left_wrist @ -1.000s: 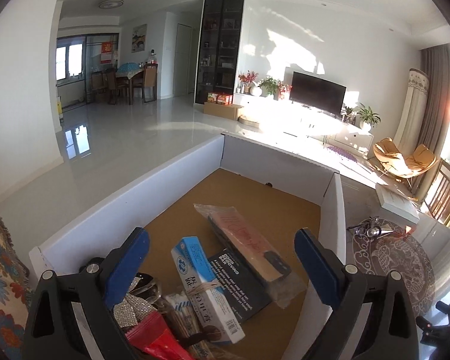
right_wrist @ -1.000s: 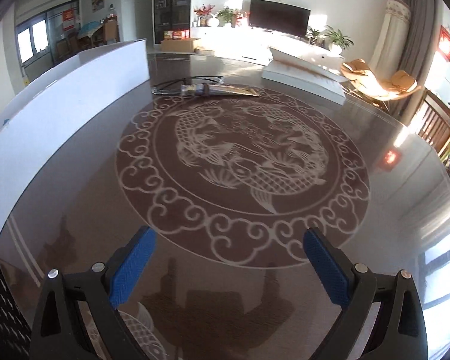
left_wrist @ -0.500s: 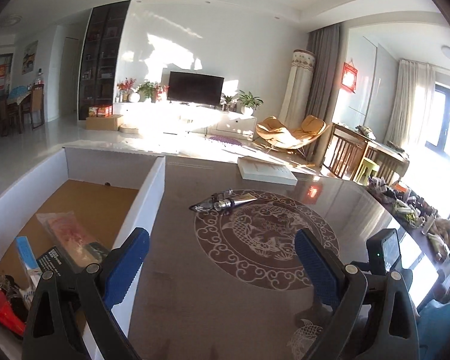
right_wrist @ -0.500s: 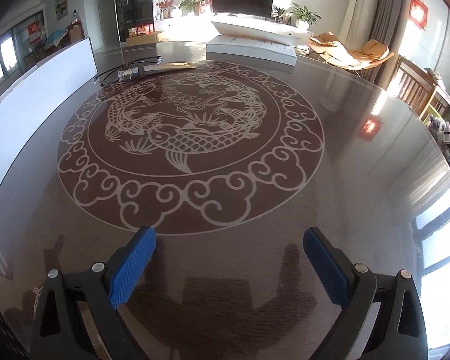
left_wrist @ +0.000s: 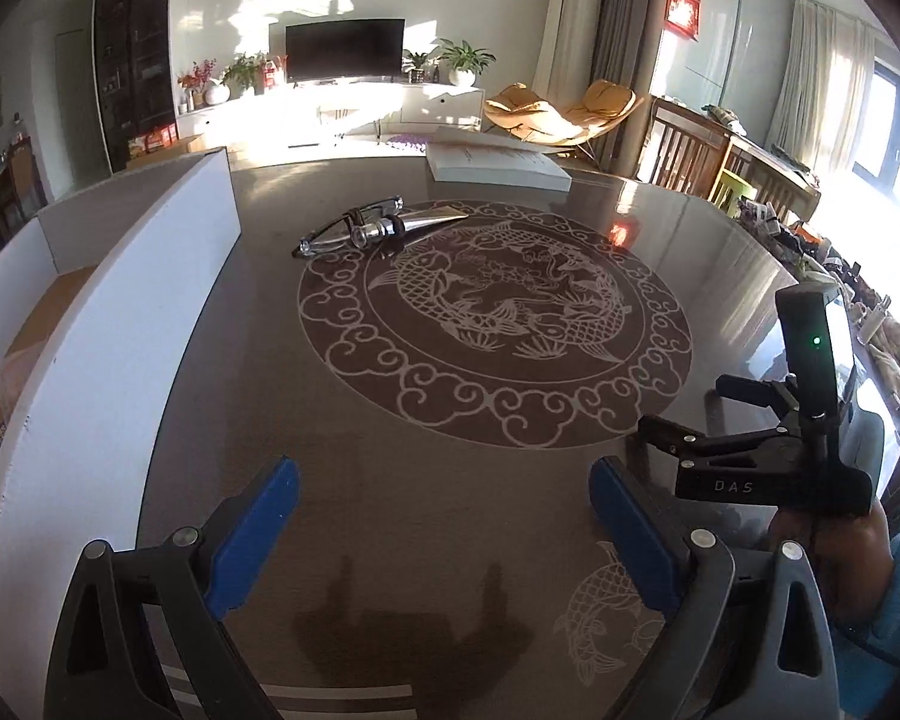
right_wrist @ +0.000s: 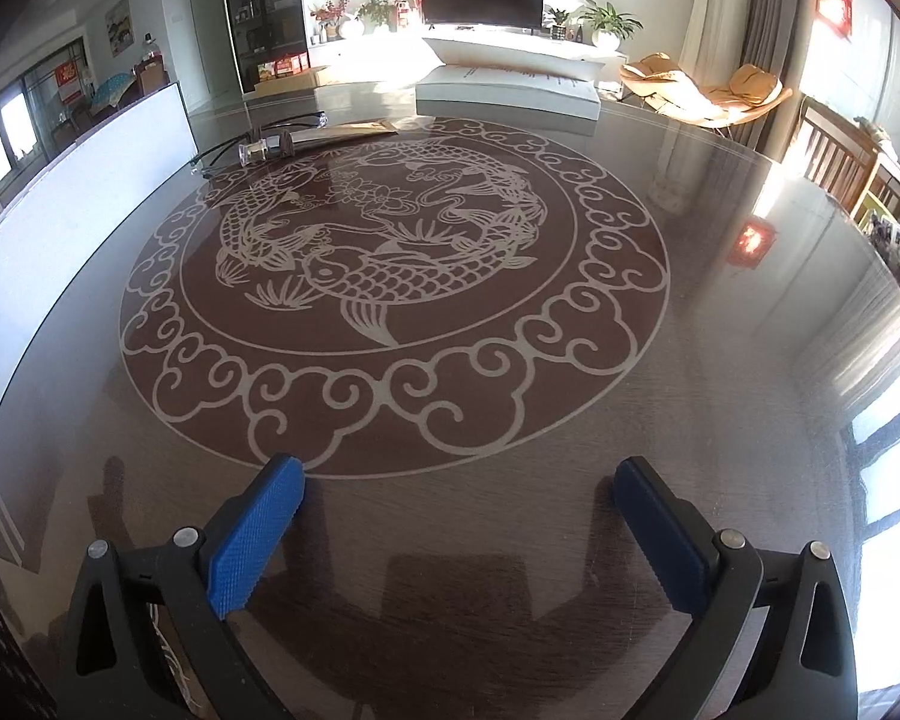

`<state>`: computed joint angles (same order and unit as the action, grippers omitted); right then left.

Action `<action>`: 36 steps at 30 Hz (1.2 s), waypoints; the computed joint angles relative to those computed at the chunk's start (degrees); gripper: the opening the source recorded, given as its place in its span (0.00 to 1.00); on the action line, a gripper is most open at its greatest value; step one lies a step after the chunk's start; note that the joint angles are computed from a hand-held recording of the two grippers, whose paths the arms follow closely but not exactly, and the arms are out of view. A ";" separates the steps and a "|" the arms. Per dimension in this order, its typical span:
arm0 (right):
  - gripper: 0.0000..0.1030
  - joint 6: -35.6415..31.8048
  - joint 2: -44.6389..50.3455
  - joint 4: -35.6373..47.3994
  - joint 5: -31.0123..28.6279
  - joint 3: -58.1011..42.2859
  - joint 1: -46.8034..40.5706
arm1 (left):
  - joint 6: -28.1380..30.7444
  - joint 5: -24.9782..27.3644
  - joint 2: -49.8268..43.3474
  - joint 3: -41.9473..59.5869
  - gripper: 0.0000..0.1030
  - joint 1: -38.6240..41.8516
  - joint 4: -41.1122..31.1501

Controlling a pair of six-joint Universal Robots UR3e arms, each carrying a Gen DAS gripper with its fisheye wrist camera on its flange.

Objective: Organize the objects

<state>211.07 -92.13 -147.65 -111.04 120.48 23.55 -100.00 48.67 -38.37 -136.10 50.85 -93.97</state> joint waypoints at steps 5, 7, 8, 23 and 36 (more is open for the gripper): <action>1.00 -0.10 -0.05 -0.08 0.10 0.07 -0.11 | -12.96 6.13 -8.70 -6.18 0.96 -7.78 21.81; 1.00 -0.12 -0.07 -0.07 0.11 0.07 -0.13 | -15.60 7.48 -10.53 -7.64 0.96 -9.06 26.90; 1.00 -0.12 -0.07 -0.07 0.11 0.07 -0.13 | -17.05 8.07 -12.02 -8.18 0.96 -9.95 29.95; 1.00 -0.04 -0.14 0.09 0.09 0.03 -0.04 | -21.35 11.08 -15.52 -10.20 0.96 -11.75 40.06; 1.00 -0.13 -0.22 0.12 0.18 0.06 -0.14 | -24.18 13.69 -20.42 -11.17 0.96 -14.13 47.42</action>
<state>210.93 -92.35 -147.53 -110.86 120.54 23.41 -124.18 62.36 -58.79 -147.27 36.71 -46.55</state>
